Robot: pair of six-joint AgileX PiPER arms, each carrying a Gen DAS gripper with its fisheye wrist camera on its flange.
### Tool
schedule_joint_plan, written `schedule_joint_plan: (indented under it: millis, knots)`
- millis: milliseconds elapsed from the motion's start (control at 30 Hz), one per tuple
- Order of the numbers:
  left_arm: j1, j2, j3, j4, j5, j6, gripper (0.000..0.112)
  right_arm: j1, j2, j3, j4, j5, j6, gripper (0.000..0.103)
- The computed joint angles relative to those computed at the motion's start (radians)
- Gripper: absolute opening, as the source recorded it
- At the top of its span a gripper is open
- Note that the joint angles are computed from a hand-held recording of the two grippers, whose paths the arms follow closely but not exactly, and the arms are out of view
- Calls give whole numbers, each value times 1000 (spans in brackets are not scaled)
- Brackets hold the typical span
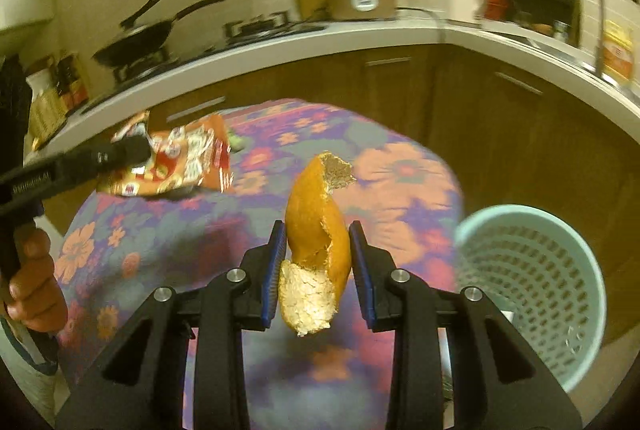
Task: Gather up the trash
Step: 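Carry bag and peel over the blue basket and open both grippers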
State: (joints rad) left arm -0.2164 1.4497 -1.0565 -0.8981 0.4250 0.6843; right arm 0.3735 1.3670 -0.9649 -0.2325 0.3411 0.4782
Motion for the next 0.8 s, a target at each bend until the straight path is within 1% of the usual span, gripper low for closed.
schedule_joint_plan:
  millis: [67,167,300,333,367,467,600,700,800]
  knots:
    - [-67,18,-27,74,-22,-75,22,-61,-52,43,46,-5,-51,28]
    - [-145,49,-67,164,-45,-170,22,-173,-101,86,211,-11,-228,29]
    - [-237,114,-148,284,-50,-297,22,-299,-144,130,388,-7,-424,29]
    - [-253,127,-163,306,-50,-318,22,-322,-151,138,406,-6,-448,29]
    - [-280,150,-189,347,-50,-356,22,-342,-155,144,416,-5,-464,29]
    - [-327,202,-242,415,-47,-419,22,-435,-163,164,555,6,-621,29]
    - [-385,277,-317,497,-40,-504,22,-510,-153,189,640,6,-723,29]
    - [-417,320,-361,549,-32,-548,22,-565,-133,202,745,8,-839,29]
    - [-447,367,-418,601,-15,-594,22,-607,-108,209,815,7,-913,29]
